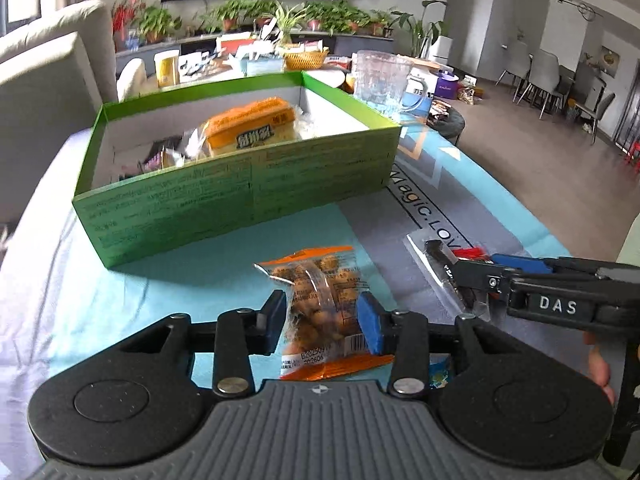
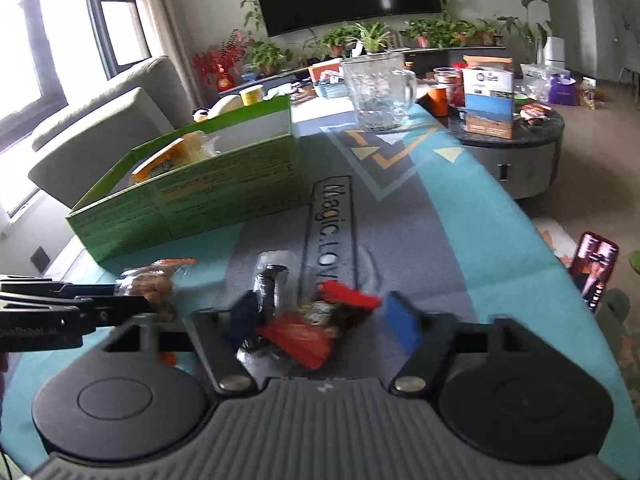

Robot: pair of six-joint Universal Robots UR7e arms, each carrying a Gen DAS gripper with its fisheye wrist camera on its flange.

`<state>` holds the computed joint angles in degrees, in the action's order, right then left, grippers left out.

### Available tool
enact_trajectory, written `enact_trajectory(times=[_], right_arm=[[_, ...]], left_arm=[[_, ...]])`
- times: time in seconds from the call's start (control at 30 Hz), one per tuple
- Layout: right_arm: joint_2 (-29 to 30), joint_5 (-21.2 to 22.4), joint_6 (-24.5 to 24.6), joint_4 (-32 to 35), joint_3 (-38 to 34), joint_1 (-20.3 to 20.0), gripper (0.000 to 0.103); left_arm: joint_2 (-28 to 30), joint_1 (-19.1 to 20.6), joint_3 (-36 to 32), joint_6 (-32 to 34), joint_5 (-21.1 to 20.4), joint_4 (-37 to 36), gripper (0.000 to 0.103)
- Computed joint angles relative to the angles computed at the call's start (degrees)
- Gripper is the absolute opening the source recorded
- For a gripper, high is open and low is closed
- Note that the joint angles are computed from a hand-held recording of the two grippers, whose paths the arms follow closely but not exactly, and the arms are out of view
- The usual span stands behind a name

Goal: Organize snacks
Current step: 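Grasp the clear nut bag with left tool while right tool grasps the red candy packet, then carry both snacks over the green box and open both tools to release them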

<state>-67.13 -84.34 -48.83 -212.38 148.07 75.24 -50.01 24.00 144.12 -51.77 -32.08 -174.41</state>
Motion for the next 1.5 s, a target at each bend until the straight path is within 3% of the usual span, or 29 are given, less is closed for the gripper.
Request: enact_trajectory(times=[0.07,0.13,0.33,0.5,0.77,0.97,1.13,1.3,1.5], right_arm=[[-1.4,0.7,0.5,3.3,-0.1,-0.1,0.046],[-1.2,0.9,-0.1,2.9,0.1,0.2,0.038],[-1.2,0.3,-0.7,2.9,0.4,1.0,0.035],[-1.7,0.3,1.2,4.8,-0.2,1.0,0.036],[-2.0,0.8,2.5,6.2,-0.7,0.9,0.035],[-2.4,3.3,1.0,4.8,-0.1,0.8,0.03],[-2.8,4.4,1.0,5.4,-0.6,1.5,0.03],[-2.5,5.9,1.6,4.8,-1.5,2.4,0.03],[-2.2,7.3,1.9,4.2,-2.6,3.7,0.03]], left_arm=[[1.3,-0.6,0.1,2.9,0.4,-2.9,0.048],[2.6,-0.5,-0.5,4.9,0.7,-4.3,0.054],[2.4,1.6,-2.5,1.5,-0.3,2.2,0.055],[2.6,3.2,-2.5,1.1,-1.1,-0.6,0.054],[3.7,3.1,-0.4,6.7,-2.3,-11.8,0.043],[3.5,1.0,0.8,10.4,-0.3,-17.5,0.043],[2.2,0.3,0.9,11.3,1.6,-17.4,0.043],[1.3,0.5,0.7,12.1,3.7,-17.4,0.043],[1.1,1.4,-0.2,18.1,6.6,-22.4,0.043]])
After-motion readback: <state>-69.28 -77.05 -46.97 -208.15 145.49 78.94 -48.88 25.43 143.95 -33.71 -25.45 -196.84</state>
